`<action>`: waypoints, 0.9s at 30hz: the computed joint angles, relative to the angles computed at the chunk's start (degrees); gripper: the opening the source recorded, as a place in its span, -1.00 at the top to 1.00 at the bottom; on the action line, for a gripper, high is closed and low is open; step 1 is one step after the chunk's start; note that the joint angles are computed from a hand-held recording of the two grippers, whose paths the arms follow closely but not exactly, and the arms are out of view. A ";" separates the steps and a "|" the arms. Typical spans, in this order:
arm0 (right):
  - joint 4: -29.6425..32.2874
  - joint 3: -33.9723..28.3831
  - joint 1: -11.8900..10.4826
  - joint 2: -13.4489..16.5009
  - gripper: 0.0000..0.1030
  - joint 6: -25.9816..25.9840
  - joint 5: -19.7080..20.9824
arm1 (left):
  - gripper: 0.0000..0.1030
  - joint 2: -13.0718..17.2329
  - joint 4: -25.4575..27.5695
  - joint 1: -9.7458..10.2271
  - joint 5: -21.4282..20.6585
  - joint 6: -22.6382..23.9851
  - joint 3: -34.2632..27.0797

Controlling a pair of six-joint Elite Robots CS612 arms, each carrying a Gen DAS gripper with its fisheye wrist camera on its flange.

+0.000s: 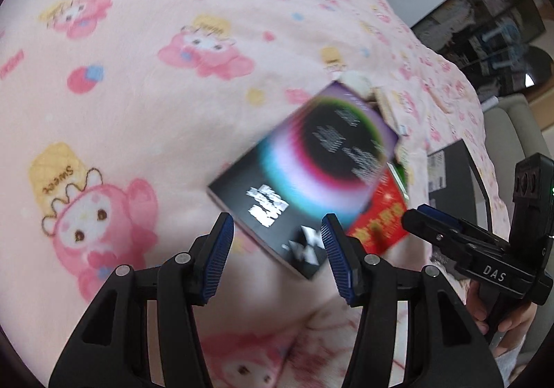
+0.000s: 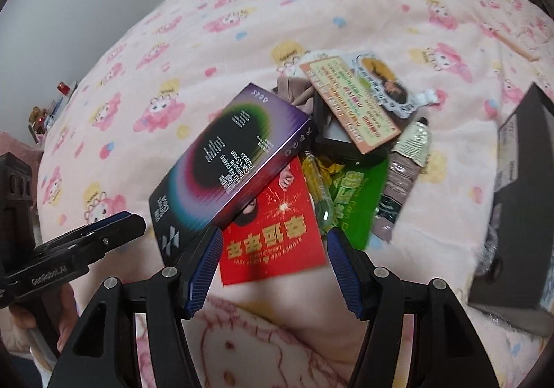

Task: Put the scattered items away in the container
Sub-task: 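Grasp the black-purple screen protector box with the left gripper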

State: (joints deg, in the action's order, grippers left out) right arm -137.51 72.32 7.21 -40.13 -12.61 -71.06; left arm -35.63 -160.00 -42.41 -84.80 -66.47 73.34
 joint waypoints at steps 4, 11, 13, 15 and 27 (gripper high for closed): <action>1.55 -2.52 0.47 1.55 -0.16 -1.75 0.23 | -0.05 1.01 -1.78 1.12 -1.26 -2.54 -0.01; 2.78 -5.38 0.99 3.39 -0.17 -1.73 0.90 | -0.32 4.66 -4.65 2.96 -7.20 -5.01 -3.07; 2.41 -5.82 1.14 3.83 -0.17 -1.96 1.11 | -0.34 5.14 -4.69 3.04 -7.51 -5.26 -3.74; 2.38 -6.39 1.18 4.31 -0.18 -1.83 1.85 | -0.30 5.31 -4.47 3.00 -7.77 -4.24 -4.34; -1.61 -1.98 -0.75 2.01 -0.07 2.82 6.12 | -0.01 5.71 -2.85 1.74 -9.66 5.44 -9.60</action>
State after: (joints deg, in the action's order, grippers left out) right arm -139.12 70.34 6.45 -38.12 -9.79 -64.93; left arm -29.92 -162.85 -40.67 -94.46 -61.04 63.74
